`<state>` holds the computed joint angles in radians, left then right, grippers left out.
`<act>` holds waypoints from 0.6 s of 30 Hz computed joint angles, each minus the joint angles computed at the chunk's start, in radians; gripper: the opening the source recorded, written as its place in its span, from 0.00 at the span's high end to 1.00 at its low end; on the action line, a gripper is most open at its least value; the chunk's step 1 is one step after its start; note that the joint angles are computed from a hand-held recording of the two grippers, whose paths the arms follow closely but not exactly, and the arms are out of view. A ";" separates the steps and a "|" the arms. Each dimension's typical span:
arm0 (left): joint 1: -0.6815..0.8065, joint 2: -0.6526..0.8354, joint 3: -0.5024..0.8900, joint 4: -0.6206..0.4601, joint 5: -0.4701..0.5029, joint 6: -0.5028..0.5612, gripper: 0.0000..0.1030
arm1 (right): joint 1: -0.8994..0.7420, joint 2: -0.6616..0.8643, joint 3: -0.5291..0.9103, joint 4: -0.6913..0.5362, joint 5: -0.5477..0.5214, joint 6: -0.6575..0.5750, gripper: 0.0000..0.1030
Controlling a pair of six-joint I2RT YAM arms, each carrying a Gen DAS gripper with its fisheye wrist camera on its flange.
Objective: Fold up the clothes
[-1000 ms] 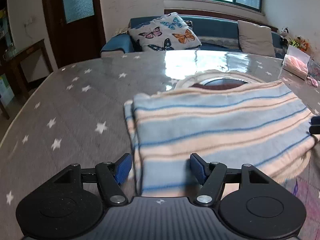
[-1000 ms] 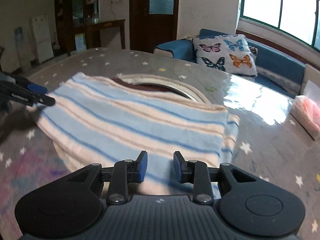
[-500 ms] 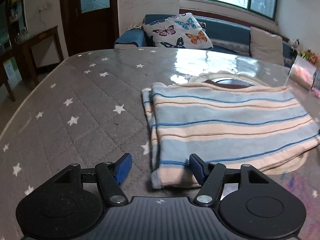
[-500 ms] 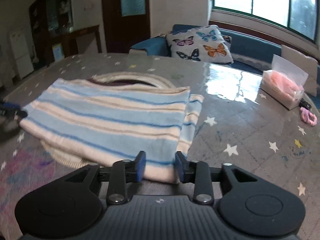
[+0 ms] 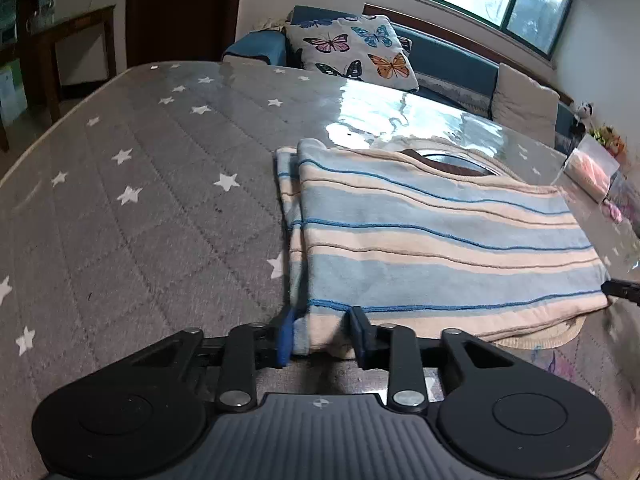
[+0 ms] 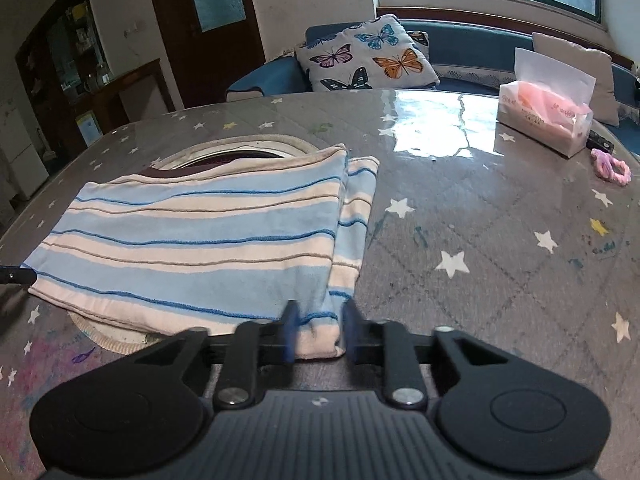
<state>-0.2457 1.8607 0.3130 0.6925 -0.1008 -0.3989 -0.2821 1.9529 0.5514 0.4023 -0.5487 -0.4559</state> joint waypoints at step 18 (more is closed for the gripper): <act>-0.337 -0.330 -0.167 -0.218 -0.066 -0.107 0.85 | -0.270 -0.315 -0.177 -0.266 -0.029 -0.352 0.93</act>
<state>-0.5828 1.5306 0.1460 0.4742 -0.1670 -0.5061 -0.5524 1.6376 0.3744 0.1361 -0.5779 -0.8077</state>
